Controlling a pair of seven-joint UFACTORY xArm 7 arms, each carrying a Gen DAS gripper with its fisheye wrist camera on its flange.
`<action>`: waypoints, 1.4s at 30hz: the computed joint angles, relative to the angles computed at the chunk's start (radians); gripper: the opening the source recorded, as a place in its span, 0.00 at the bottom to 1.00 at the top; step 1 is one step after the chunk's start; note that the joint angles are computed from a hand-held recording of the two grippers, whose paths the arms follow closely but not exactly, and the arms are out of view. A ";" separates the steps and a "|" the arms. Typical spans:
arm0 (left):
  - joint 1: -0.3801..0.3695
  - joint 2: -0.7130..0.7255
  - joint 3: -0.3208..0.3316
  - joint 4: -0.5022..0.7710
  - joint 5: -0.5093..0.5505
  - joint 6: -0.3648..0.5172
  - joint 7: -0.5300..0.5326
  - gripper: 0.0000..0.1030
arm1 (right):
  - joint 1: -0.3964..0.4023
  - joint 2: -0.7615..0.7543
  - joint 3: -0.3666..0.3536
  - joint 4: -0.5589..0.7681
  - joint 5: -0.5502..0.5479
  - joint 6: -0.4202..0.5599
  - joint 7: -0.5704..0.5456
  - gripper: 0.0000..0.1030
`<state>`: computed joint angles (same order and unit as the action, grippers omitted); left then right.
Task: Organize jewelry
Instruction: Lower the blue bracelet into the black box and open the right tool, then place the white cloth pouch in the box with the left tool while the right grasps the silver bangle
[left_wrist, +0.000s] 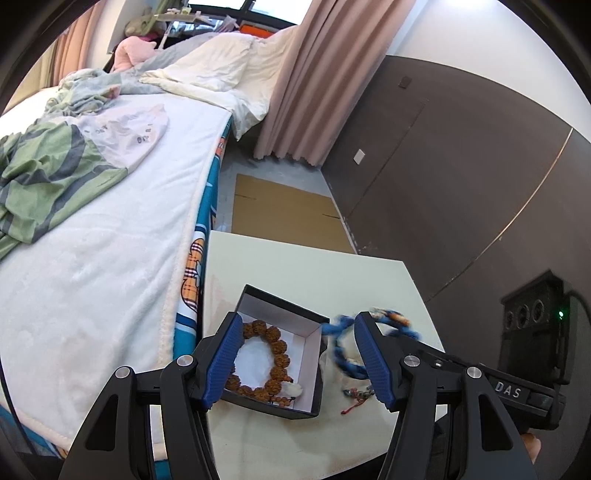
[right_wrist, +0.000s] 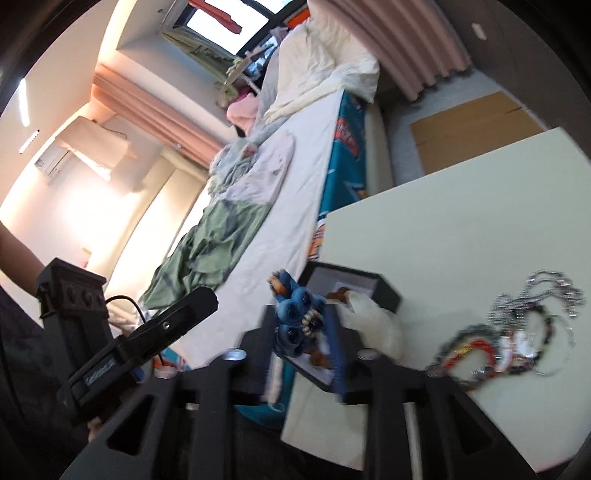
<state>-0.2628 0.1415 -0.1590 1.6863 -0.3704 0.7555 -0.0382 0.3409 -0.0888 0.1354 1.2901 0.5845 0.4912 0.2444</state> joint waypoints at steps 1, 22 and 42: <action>0.000 -0.004 0.002 -0.002 0.007 0.000 -0.005 0.62 | 0.000 0.003 0.002 -0.002 -0.002 -0.009 0.007 0.48; -0.057 0.014 -0.018 -0.030 0.066 0.024 -0.053 0.62 | -0.088 -0.323 -0.043 -0.270 -0.309 0.082 0.272 0.65; -0.229 0.188 0.020 0.110 0.491 0.113 -0.226 0.18 | -0.153 -0.405 -0.084 -0.390 -0.345 0.160 0.255 0.65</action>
